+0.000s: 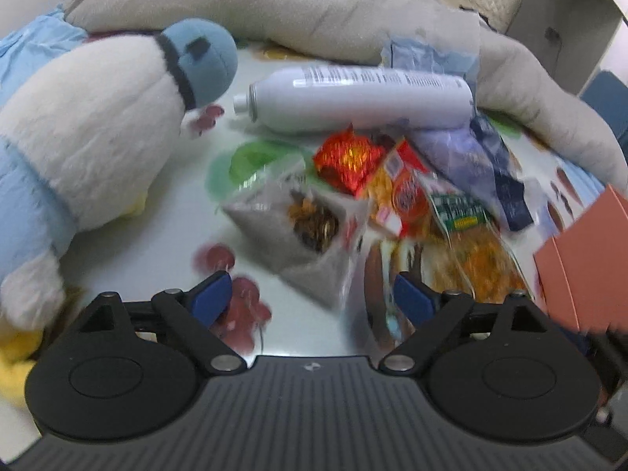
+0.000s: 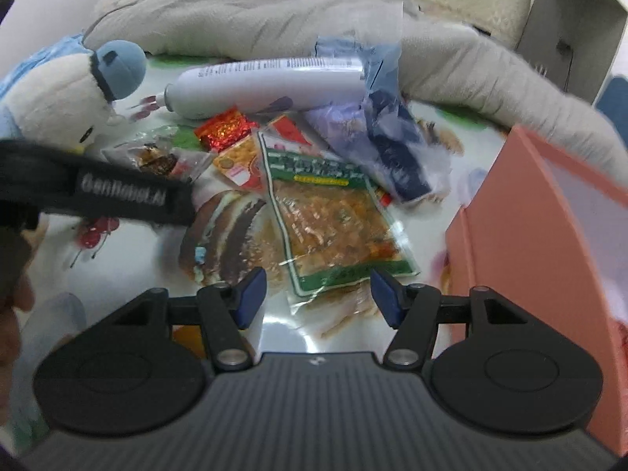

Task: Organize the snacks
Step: 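Grasp the grey snack bag with the left tool while the right tool grasps the green pea packet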

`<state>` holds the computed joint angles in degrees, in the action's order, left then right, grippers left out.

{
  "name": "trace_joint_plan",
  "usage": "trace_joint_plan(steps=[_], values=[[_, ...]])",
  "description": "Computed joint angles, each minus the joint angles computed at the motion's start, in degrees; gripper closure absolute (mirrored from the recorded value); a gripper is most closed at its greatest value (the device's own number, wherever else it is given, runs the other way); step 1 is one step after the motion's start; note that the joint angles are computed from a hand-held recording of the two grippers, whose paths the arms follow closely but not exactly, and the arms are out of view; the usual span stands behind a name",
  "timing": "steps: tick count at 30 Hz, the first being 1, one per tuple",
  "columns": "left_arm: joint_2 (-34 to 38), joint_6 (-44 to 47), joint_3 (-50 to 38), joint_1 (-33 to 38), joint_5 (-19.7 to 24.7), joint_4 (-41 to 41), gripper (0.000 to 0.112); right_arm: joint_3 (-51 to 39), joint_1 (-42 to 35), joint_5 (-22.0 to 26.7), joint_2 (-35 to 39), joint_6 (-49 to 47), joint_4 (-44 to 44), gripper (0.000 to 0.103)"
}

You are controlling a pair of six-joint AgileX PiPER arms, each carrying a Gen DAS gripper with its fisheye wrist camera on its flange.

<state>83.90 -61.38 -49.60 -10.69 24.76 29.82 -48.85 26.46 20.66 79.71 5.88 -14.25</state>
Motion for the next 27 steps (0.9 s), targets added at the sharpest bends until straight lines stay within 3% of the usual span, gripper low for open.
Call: trace_joint_plan(steps=[5,10,12,16,22,27], values=[[2.92,-6.77,-1.47,-0.49,-0.07,8.42,0.017,1.28,-0.96,-1.48,0.62,3.45,-3.02,0.042],[3.68,-16.83,-0.14,-2.28,0.03,19.63,0.019,1.85,-1.83,-2.82,0.72,2.46,-2.29,0.06],[3.75,-18.41,0.08,-2.89,0.41,22.15,0.029,2.02,-1.76,-2.9,0.59,2.78,-2.52,0.063],[3.03,-18.3,0.4,-2.67,0.15,22.1,0.041,2.6,-1.28,-3.13,-0.19,4.05,-4.11,0.073],[0.2,-15.83,2.08,-3.04,-0.3,18.45,0.051,3.77,-1.53,-2.43,-3.03,3.97,-2.87,0.077],[-4.57,-15.37,4.98,-5.9,2.52,14.5,0.054,5.42,-1.5,0.17,-7.15,0.41,0.73,0.08]])
